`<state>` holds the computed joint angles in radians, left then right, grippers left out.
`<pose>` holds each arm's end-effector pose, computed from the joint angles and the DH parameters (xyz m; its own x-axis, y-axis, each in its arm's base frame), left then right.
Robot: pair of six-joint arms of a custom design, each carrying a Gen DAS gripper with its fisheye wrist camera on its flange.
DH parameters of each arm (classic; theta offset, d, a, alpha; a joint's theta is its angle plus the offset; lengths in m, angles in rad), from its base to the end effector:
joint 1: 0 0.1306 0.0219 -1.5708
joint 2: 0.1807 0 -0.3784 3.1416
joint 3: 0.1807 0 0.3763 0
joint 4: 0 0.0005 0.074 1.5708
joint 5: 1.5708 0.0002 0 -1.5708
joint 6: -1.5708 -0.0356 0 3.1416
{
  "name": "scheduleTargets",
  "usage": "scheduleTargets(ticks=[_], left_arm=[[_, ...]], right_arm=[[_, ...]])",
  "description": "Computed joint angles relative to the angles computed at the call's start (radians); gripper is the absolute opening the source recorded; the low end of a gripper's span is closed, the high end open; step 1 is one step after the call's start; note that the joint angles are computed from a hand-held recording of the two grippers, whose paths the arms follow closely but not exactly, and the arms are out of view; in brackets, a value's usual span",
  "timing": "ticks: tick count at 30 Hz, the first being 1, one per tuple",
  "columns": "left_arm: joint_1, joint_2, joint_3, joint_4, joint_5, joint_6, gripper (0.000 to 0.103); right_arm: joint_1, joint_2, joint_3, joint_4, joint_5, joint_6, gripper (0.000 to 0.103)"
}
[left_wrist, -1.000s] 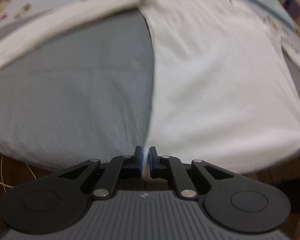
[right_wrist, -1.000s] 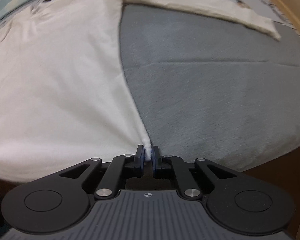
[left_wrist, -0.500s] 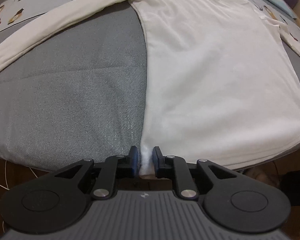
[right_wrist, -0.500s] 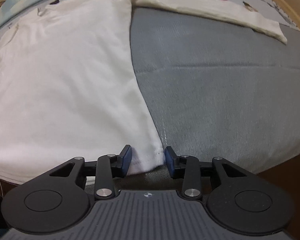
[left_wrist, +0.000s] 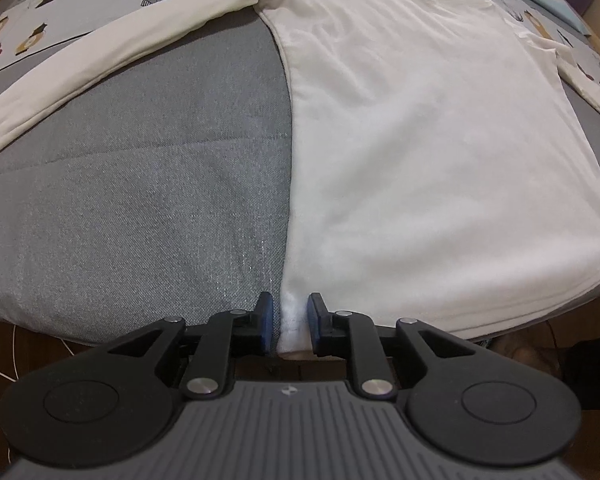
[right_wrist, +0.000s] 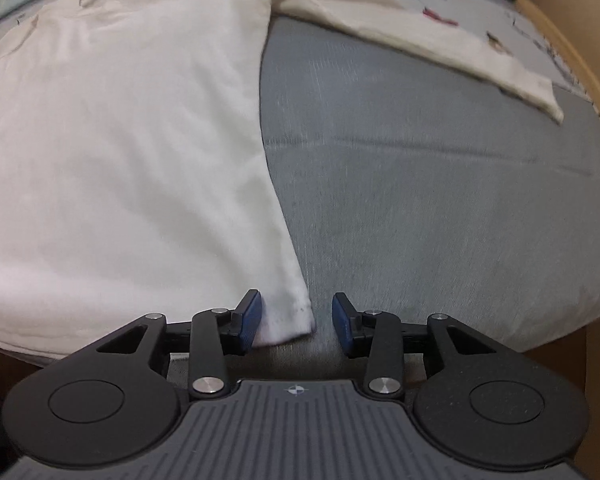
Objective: Fold small clothes
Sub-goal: 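Open both grippers and release the flattened shirt hem, then move the left gripper to a sleeve cuff and grasp it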
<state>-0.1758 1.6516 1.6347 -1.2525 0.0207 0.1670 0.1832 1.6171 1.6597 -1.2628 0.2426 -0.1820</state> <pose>0.5200 -0.0936 0.3851 -0.9572 0.0013 -0.2894 0.0221 0.9974 -0.0688 0.5131 0.0859 0.4133 -0.9255 0.0072 -0.3786 0.0730 0.9845 -0.1597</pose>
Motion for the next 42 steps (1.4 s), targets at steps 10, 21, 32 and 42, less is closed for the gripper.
scheduleTargets(ticks=[10,21,32,42], left_arm=[[0.003,-0.031,0.004,0.085,-0.048,0.070,0.028],[0.169,0.046,0.184,0.308,-0.207,0.368,0.056],[0.345,0.269,0.342,0.140,-0.192,0.559,0.055],[0.385,0.338,0.393,0.095,-0.196,0.550,0.058]], right_arm=[[-0.034,-0.116,0.025,0.281,-0.007,0.072,0.043],[-0.081,-0.252,-0.158,0.684,-0.050,0.050,0.052],[-0.026,-0.164,-0.077,0.588,0.003,0.108,0.052],[-0.001,-0.040,0.054,0.521,0.025,0.039,0.052]])
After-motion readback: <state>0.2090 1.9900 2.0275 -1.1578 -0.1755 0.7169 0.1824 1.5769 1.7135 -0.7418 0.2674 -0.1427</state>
